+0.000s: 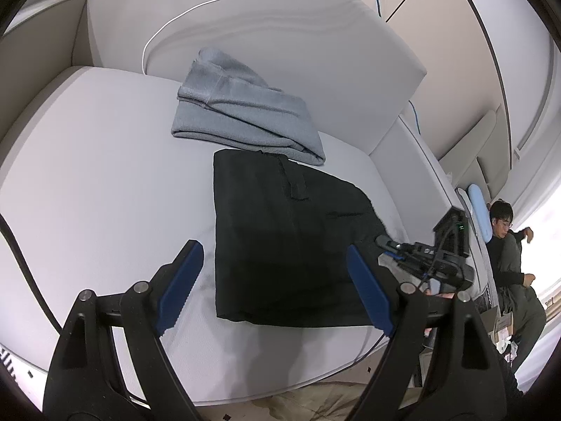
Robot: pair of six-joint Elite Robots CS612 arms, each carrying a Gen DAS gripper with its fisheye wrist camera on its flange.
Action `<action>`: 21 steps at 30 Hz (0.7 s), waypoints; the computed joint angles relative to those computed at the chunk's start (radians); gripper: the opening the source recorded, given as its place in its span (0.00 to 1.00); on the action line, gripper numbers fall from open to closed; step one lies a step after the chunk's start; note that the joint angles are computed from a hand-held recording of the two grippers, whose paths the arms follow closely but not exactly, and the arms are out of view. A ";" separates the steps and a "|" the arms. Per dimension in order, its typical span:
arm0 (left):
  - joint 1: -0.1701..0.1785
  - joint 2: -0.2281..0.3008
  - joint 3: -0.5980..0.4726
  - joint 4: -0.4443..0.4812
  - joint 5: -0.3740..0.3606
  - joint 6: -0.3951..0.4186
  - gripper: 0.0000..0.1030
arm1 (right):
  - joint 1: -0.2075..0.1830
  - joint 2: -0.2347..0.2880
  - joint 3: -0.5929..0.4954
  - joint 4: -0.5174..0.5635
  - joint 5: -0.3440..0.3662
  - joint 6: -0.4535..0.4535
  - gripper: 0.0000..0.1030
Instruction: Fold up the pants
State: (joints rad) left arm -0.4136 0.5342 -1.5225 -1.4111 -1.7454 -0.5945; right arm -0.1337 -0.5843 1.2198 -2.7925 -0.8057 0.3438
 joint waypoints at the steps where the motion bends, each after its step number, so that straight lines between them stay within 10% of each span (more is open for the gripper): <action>1: 0.000 0.000 0.000 0.000 -0.002 0.000 0.79 | 0.001 -0.008 0.009 -0.022 0.000 -0.009 0.11; 12: 0.002 0.000 0.010 0.005 -0.008 0.011 0.79 | -0.003 -0.121 0.170 -0.053 -0.034 -0.167 0.11; 21: -0.001 -0.001 0.019 0.009 -0.008 0.037 0.79 | 0.018 -0.101 0.157 0.110 -0.180 -0.275 0.11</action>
